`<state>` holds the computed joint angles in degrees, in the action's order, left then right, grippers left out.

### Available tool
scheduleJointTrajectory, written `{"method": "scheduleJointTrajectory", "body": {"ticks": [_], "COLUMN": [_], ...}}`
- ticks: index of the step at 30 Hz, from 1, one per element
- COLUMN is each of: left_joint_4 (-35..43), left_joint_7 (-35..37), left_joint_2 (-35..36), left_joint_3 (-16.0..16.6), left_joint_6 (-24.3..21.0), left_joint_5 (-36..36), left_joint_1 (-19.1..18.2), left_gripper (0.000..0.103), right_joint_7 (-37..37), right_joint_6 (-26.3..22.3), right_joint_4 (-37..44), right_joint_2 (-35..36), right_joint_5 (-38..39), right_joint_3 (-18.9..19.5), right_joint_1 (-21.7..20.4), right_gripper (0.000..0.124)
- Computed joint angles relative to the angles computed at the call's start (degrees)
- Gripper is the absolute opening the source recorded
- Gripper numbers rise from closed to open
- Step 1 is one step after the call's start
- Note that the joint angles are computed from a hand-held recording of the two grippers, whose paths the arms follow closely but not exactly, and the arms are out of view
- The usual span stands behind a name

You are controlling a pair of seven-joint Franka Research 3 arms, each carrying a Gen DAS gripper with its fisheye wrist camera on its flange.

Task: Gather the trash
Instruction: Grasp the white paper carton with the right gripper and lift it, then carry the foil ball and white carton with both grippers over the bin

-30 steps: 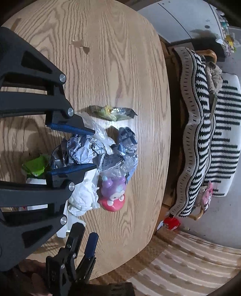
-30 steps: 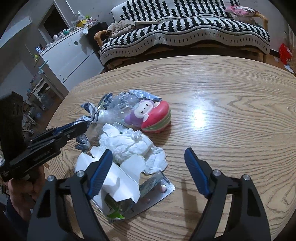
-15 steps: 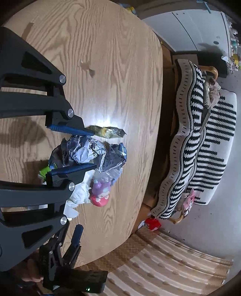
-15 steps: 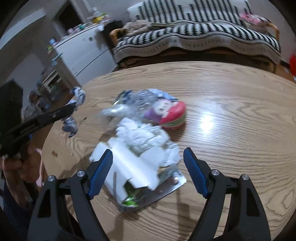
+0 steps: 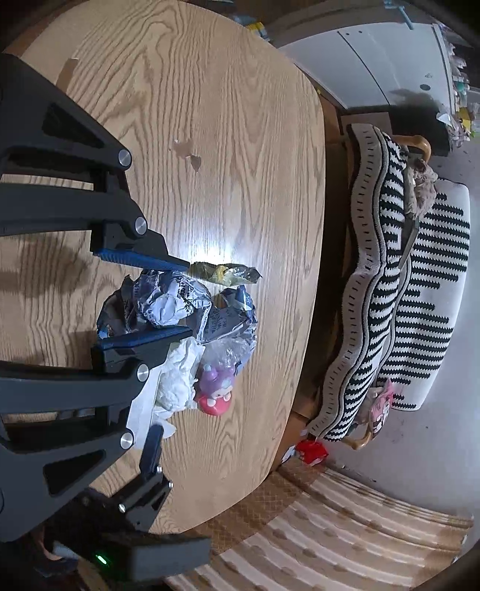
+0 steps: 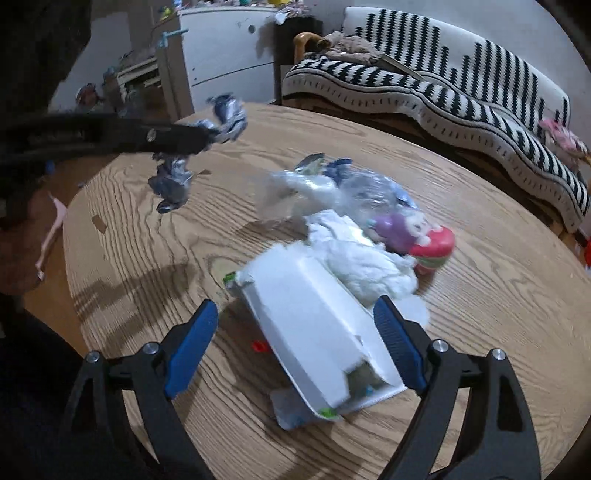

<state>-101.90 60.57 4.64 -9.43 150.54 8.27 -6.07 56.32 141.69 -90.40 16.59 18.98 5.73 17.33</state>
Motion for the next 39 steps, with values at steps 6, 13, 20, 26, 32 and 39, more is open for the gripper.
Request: {"method": "scheduleJointTrajectory", "body": {"ticks": [6,13,20,26,32,39], "left_joint_4": [0.1,0.45,3.67,8.04,17.79,38.2], "left_joint_7": [-0.58,-1.69,-0.9,0.97,4.99,12.86], "left_joint_2": [-0.08,0.07,2.79,6.62,14.0,28.19], "left_joint_3": [0.1,0.05,-0.8,-2.0,-4.05,-6.52], "left_joint_6": [-0.43,-0.54,-0.85,-0.45,-2.54,-9.72], "left_joint_5": [0.5,0.92,1.63,2.25,1.48,2.08], "left_joint_1": [0.04,-0.08,-1.22,-3.25,-6.59,-15.13], "left_gripper": [0.029,0.029,0.029,0.029,0.029,0.029], "right_joint_7": [3.78,-0.64,-1.22,0.31,1.04,4.36], "right_joint_6": [0.7,0.45,-0.24,-3.62,-2.9,3.0], "right_joint_4": [1.6,1.65,2.35,1.88,-4.34,-15.34], "right_joint_2": [2.16,0.71,-1.04,-2.5,-7.51,-15.34], "right_joint_5": [-7.12,4.34,16.17,24.34,27.09,22.39], "right_joint_3": [-1.23,1.6,1.14,-0.52,-3.7,-9.15], "right_joint_1": [2.78,-1.56,-5.39,-9.78,-13.17,-17.12], "right_gripper": [0.057,0.037,0.036,0.036,0.036,0.036]}}
